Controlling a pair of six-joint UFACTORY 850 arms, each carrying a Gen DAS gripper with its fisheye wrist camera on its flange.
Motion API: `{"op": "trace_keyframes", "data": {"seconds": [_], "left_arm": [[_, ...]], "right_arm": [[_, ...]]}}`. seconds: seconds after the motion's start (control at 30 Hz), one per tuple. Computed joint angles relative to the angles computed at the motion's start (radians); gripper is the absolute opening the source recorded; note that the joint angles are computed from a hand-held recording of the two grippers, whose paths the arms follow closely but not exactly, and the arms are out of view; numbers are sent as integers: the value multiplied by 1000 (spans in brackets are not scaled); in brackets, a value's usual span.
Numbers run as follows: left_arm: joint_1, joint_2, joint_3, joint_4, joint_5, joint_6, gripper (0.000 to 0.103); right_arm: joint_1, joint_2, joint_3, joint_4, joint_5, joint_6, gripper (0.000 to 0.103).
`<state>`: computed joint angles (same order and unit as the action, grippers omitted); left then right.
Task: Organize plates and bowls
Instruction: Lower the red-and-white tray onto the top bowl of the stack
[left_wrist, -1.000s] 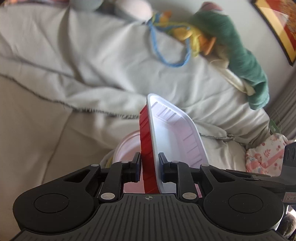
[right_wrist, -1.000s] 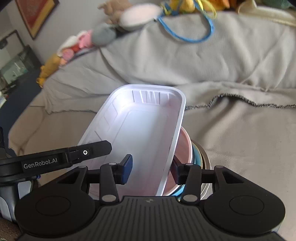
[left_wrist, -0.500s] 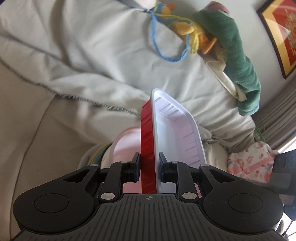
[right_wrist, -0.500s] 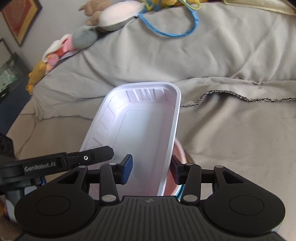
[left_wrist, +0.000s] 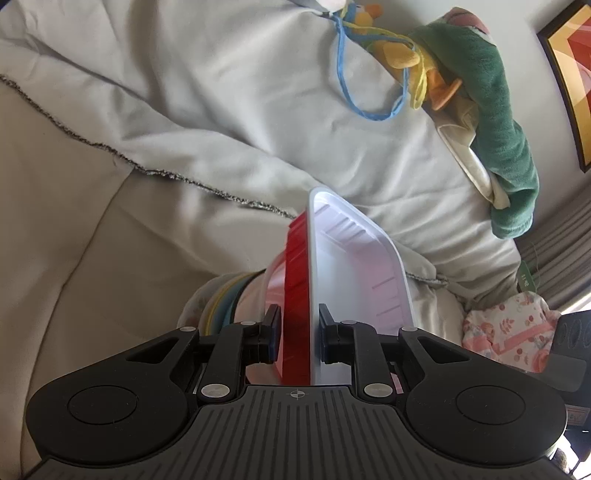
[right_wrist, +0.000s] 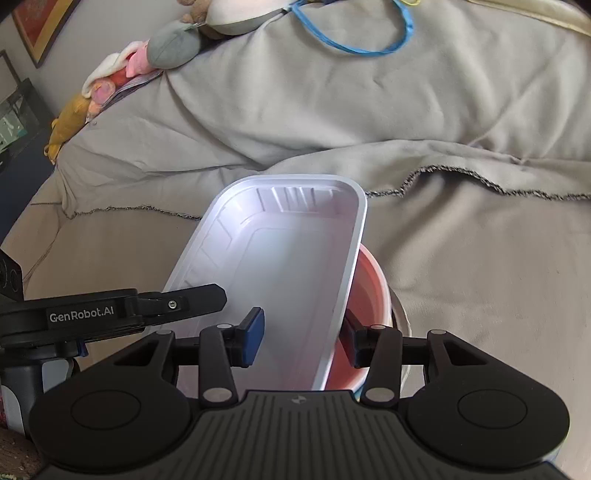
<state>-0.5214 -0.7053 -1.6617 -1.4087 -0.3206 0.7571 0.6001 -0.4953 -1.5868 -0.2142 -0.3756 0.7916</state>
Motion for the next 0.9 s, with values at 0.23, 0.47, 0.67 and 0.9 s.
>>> {"op": "trace_keyframes", "data": {"seconds": [0.23,0.47,0.67,0.9], "left_arm": [[9,-34,-41,0,-25,-9,22],[20,18,28,-133,-42,98,23],[16,38,32,-105,-51,91,23],[11,30,20,-74,-55,65,24]], "right_arm": [[-11,-42,-52,18,-14,-28,45],[-6,16,9,-104,11,71,45],[-15,56,49,-83,31,68,45],[-4,74,62,-93,30,83,47]]}}
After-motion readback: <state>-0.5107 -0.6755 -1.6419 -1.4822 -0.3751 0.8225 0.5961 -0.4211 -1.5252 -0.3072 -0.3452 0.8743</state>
